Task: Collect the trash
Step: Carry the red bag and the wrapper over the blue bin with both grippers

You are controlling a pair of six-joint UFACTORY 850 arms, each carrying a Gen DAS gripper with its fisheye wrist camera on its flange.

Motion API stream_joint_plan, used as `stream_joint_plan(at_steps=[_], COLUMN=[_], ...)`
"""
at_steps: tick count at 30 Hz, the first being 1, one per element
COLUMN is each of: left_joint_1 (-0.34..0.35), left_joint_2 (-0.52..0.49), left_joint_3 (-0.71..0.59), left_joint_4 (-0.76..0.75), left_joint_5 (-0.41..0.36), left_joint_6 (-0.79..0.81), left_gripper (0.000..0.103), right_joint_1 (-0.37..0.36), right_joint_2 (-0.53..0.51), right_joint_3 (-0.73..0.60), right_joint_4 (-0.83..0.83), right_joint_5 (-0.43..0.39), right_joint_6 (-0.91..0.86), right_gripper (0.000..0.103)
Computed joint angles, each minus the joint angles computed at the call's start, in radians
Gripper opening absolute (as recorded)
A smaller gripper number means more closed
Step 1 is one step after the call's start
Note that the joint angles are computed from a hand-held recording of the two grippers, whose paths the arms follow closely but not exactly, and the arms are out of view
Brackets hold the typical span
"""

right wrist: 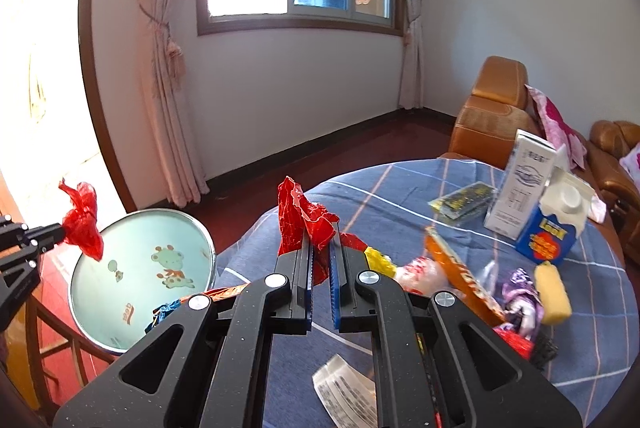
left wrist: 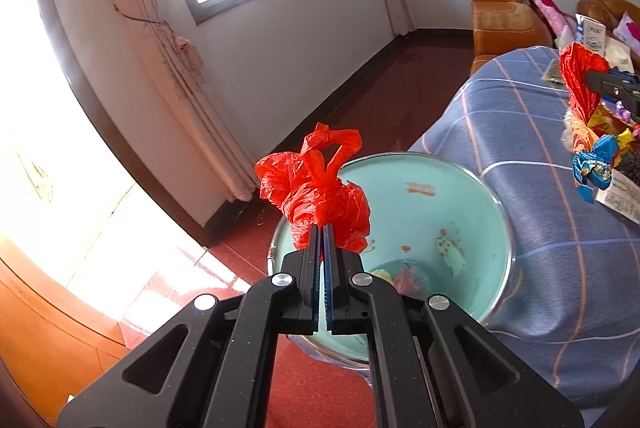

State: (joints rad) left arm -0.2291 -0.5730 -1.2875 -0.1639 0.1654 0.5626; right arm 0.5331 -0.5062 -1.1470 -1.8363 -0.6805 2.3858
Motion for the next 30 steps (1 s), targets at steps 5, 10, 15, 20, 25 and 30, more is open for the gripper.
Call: stream_joint_plan(at_steps=[5,10,15,20,25,30], left_joint_1=[0.007,0.005,0.007,0.006,0.003,0.004], left_joint_2=[-0.015,-0.025,-0.036,-0.041,-0.044,-0.045], left_joint_3=[-0.015,-0.022,-0.032,-0.036,-0.038,-0.04], left_joint_4=[-0.101,-0.239,-0.297,-0.308,-0.33,-0.322], left_joint_5=[0.004,0.023,0.035,0.039,0.036,0.029], left_joint_6=[0.103,0.244,0.305,0.319,0.342,0.339], left_gripper=[0.001,0.001,0.001,0.001,0.001,0.001], right_joint_1=[-0.006,-0.006,-0.005,0.001,-0.001,-0.001], right_joint_2=[-0.042,-0.084,-0.122,-0.151,-0.169,-0.179], right_joint_3=[-0.055,-0.116,-0.167,-0.203,-0.224,-0.236], right_joint_4=[0.007,0.026,0.043,0.055,0.061,0.062], right_joint_5=[0.025,0.039,0.046,0.054,0.063,0.069], right_joint_6=[-0.053,-0.125,-0.186,-0.231,-0.249,-0.258], right_gripper=[0.007,0.007,0.007,0.007,0.007,0.007])
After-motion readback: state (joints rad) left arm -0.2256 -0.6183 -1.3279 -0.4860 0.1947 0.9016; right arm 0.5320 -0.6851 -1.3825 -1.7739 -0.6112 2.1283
